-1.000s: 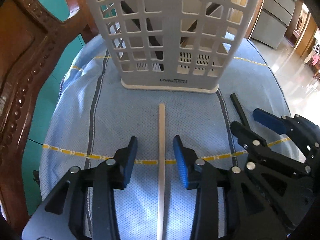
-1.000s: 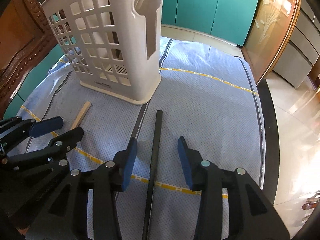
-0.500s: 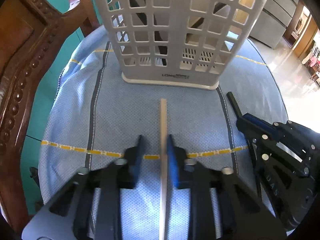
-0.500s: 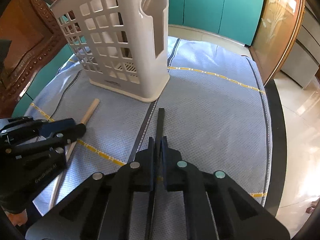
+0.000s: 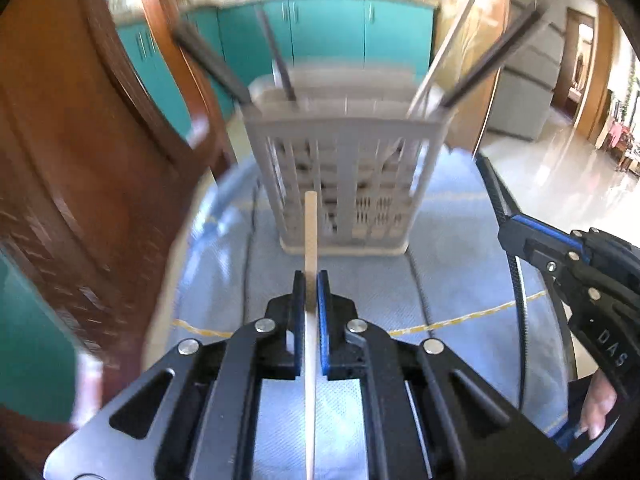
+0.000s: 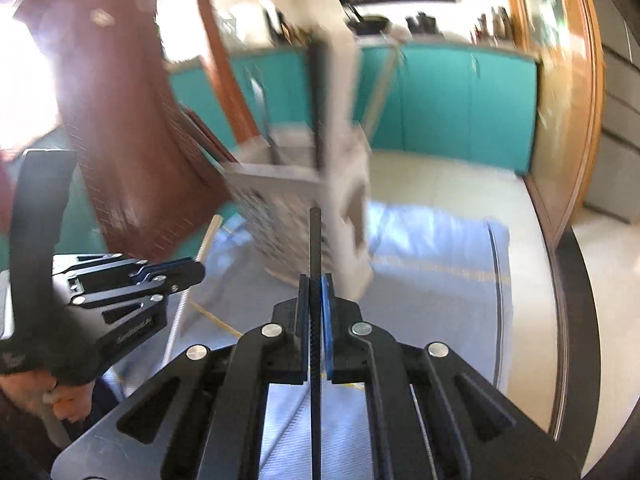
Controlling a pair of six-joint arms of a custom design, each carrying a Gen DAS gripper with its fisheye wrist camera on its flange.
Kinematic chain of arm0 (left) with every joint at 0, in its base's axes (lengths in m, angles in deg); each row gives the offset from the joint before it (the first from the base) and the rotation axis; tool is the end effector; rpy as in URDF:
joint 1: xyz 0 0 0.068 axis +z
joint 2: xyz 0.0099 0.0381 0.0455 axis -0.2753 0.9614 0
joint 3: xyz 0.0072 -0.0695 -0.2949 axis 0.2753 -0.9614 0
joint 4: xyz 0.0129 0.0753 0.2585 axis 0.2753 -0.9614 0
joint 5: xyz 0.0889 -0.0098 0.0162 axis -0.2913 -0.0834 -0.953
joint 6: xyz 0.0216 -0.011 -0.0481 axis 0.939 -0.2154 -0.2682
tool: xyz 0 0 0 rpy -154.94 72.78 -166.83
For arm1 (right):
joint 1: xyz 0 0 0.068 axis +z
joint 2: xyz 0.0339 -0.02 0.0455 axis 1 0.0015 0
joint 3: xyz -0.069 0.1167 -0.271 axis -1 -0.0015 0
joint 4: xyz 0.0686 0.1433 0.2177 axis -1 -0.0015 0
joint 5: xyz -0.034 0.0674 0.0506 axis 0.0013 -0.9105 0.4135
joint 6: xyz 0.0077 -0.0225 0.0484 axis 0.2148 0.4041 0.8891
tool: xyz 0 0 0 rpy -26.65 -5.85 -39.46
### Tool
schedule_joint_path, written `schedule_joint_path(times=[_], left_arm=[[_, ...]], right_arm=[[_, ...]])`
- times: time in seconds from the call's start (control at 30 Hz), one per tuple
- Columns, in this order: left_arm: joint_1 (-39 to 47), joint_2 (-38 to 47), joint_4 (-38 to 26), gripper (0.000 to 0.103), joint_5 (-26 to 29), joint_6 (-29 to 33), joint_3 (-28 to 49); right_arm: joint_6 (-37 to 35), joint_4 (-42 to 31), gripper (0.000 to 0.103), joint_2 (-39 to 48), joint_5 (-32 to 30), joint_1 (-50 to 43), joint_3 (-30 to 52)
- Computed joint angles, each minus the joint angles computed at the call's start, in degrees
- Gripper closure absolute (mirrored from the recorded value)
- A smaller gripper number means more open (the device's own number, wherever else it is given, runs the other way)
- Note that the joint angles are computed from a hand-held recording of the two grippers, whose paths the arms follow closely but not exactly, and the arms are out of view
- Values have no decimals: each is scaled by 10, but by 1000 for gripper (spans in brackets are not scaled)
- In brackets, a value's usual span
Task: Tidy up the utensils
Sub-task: 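Lift both sticks over the white basket and open both tools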
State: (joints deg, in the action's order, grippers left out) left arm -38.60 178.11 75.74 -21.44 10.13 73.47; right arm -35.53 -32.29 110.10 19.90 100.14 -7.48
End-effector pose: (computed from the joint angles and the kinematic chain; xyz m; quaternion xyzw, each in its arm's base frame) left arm 0.3119 -0.1341 0.2320 0.2883 0.8818 -0.0880 0.3627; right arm 0.1523 0.0227 0.2791 0.0763 0.8841 0.0484 0.4585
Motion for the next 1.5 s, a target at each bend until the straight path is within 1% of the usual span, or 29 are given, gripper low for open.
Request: schedule_joint_path(times=[0.1, 0.2, 0.27, 0.3, 0.37, 0.4, 0.43, 0.5, 0.53, 0.6, 0.7, 0.73, 0.83, 0.9, 0.97, 1.0, 1.1, 1.13, 1.27, 1.37, 1.5], left_arm=[[31, -81, -32, 96, 51, 7, 0], [53, -133, -63, 96, 91, -1, 19], [74, -154, -83, 96, 126, -9, 55], [74, -157, -89, 96, 131, -16, 70], [89, -152, -98, 96, 161, -33, 117], [94, -144, -97, 96, 169, -43, 137], [98, -132, -84, 96, 170, -63, 163], [105, -116, -53, 96, 176, -92, 182], [109, -98, -35, 96, 181, -122, 201], [113, -85, -10, 96, 192, -162, 210], [107, -50, 51, 96, 166, -210, 211], [103, -42, 61, 96, 157, -216, 209], [79, -14, 80, 96, 102, -206, 207], [63, 4, 98, 96, 66, -194, 203], [46, 24, 108, 96, 35, -179, 200], [40, 36, 111, 96, 26, -179, 202], [34, 58, 110, 96, 20, -180, 208], [31, 56, 113, 96, 14, -178, 200], [11, 68, 121, 96, -12, -159, 198], [0, 69, 128, 96, -23, -146, 189], [-6, 64, 131, 96, -32, -131, 173]], right_arm=[[4, -34, 97, -59, 7, 26, 36], [5, -52, 97, -75, -3, 27, 85], [-3, -63, 97, -73, -25, 7, 125], [-8, -57, 97, -62, -40, -8, 151], [-14, -50, 97, -45, -87, -57, 189], [-10, -34, 96, -23, -113, -83, 214], [-6, -21, 97, -7, -117, -92, 231], [1, -6, 97, 20, -107, -106, 260], [9, -1, 97, 25, -81, -89, 267], [25, 28, 96, 46, -80, -110, 274], [37, 72, 96, 64, -68, -134, 262], [32, 93, 96, 67, -50, -136, 251], [17, 128, 96, 86, -5, -123, 222], [8, 139, 96, 97, -10, -123, 204], [-6, 150, 97, 105, 3, -114, 192], [-18, 157, 97, 104, 24, -102, 180], [-34, 172, 97, 103, 62, -78, 159], [-34, 177, 97, 108, 53, -80, 156], [-39, 177, 97, 103, 53, -75, 148], [-40, 170, 97, 107, 61, -67, 152], [-41, 165, 97, 110, 53, -73, 152]])
